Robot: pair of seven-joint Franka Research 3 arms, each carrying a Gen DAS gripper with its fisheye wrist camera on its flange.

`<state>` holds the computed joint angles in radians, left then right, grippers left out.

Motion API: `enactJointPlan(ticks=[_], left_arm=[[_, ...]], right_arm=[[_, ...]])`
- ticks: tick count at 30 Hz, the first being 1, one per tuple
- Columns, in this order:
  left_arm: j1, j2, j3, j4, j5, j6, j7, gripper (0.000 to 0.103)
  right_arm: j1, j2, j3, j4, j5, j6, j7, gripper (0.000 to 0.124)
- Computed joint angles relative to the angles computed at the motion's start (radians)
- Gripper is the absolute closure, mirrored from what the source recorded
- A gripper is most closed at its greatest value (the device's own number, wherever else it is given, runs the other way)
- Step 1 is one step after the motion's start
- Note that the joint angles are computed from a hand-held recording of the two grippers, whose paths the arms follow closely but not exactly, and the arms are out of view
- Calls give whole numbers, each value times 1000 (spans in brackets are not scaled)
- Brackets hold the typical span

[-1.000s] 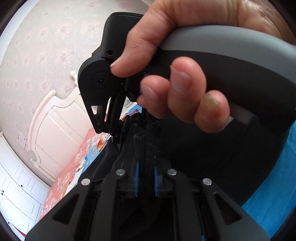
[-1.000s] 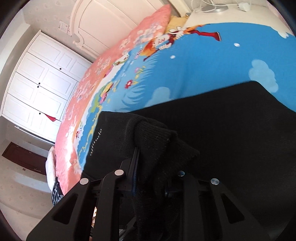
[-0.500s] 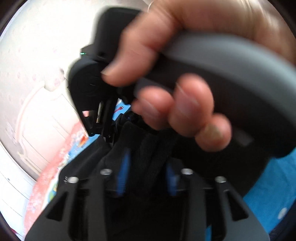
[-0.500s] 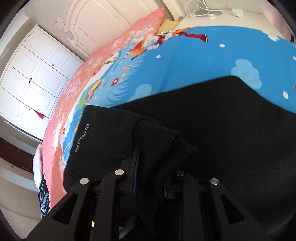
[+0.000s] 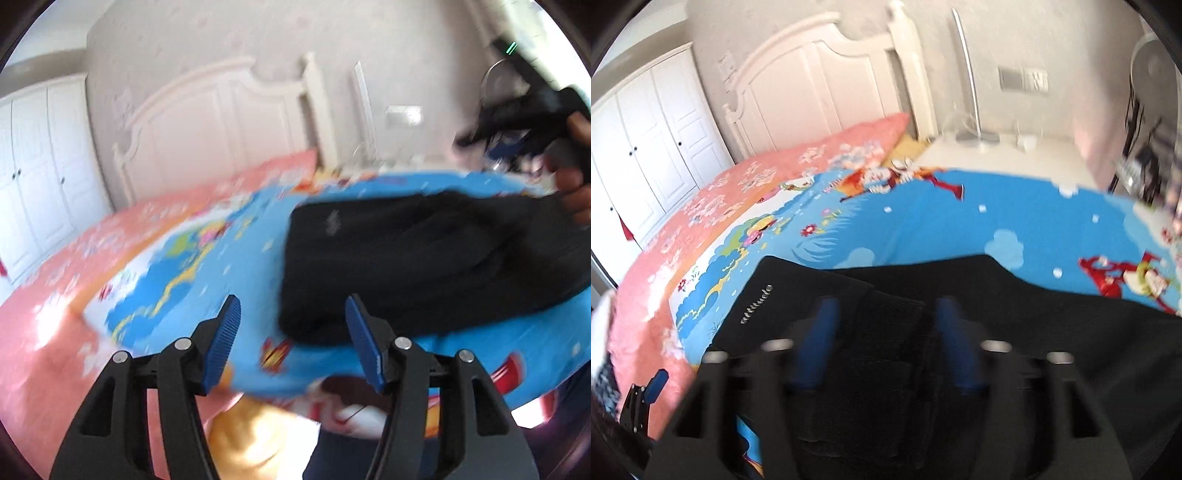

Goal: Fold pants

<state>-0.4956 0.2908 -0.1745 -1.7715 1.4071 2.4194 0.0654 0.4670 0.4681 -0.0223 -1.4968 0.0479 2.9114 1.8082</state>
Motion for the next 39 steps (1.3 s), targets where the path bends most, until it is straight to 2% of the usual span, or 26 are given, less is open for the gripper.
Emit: enactJointPlan(ticks=[1,2,4,6,8,11,12,14,15,17,21,24,28,31,34,37,38,39], left_arm=[[1,-4,3,-12,-4,-13,-3,44],[7,-2,6,-16,-4,-15,4,44],[-1,4,3,-16,5,-41,15,44],[-2,33,-1,17,-15,-45,67,44],[-11,63,7,46,-16,-41,100,44],[-32,100,26,81,7,-51,91,44],[-33,114,31,98,-1,-53,104,45],[-45,147,45,135,-21,-100,157,45],[-42,150,52,134,-31,-99,167,45],[-6,128,57,99,-61,-12,159,40],[6,130,49,117,-146,-7,265,39],[-3,90,43,108,-181,-1,299,49],[-3,51,28,101,-206,31,291,83],[-6,51,19,132,-227,59,282,83],[24,80,7,178,-356,135,321,83],[77,154,2,234,-548,232,331,83],[92,190,-11,266,-617,214,389,86],[116,233,-45,310,-710,163,501,86]], right_arm=[[6,-8,10,-24,13,43,-15,33],[38,-8,-14,-30,-10,54,17,32],[138,28,-117,14,-93,1,138,32],[181,72,-161,74,-156,-75,214,33],[189,99,-160,106,-208,-140,237,33],[235,166,-207,178,-345,-258,291,33],[227,185,-198,190,-360,-277,295,33],[212,182,-184,162,-389,-234,327,33],[202,186,-172,169,-398,-240,317,32],[184,184,-149,172,-400,-251,309,32],[176,180,-139,153,-412,-225,329,31],[178,171,-139,139,-419,-215,341,31],[177,170,-139,133,-424,-199,350,30],[171,164,-134,122,-418,-184,345,30],[161,161,-123,117,-403,-178,327,30],[161,162,-122,119,-392,-180,321,30],[159,163,-121,122,-388,-184,317,30],[157,164,-118,126,-383,-189,312,30]])
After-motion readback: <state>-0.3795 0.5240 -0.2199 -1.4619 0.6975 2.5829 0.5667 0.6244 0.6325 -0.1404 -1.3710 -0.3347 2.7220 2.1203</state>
